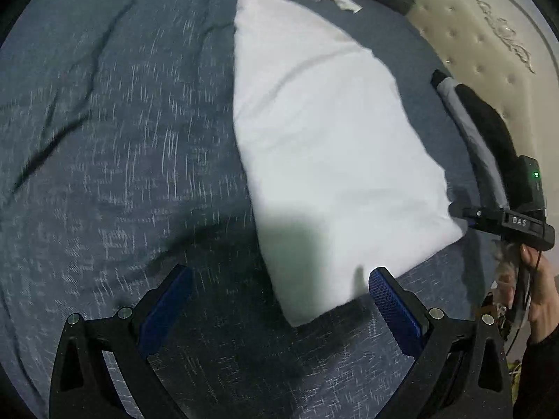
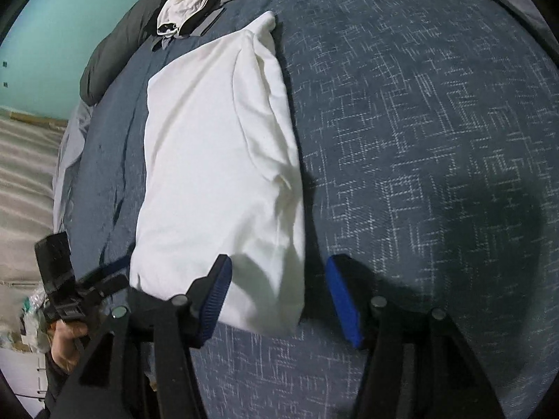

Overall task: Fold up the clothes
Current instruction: 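Grasp the end of the folded white shirt with the left gripper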

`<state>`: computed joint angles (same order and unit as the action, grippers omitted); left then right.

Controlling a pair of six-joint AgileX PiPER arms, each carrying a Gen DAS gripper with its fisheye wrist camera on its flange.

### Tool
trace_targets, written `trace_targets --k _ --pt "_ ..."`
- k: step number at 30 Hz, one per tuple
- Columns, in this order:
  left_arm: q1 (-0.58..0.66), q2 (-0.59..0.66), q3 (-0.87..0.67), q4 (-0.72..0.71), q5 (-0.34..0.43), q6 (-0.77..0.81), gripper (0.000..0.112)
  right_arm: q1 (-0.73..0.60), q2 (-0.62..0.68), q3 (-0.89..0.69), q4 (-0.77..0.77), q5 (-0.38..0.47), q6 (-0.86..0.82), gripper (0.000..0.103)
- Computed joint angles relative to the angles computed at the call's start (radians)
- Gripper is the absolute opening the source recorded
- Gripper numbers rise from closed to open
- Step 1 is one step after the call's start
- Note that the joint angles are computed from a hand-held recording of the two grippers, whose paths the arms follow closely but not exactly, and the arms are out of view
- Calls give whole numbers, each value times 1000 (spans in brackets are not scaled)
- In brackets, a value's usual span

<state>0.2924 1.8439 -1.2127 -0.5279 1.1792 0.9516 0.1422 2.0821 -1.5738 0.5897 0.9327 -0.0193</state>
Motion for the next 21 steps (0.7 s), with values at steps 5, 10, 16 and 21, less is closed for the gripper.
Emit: trace_targets --k 5,10,16,21 --pt "-23 -3 37 4 -53 -23 103 7 22 -14 9 -12 -7 57" --pt "-39 -16 71 -2 -97 -32 103 3 27 -6 31 -24 -10 57" --pt "-43 -15 82 -15 -109 -52 103 4 26 4 36 -38 -27 57" --pt "-63 -29 99 1 -128 -57 103 -5 17 22 50 -44 -48 57"
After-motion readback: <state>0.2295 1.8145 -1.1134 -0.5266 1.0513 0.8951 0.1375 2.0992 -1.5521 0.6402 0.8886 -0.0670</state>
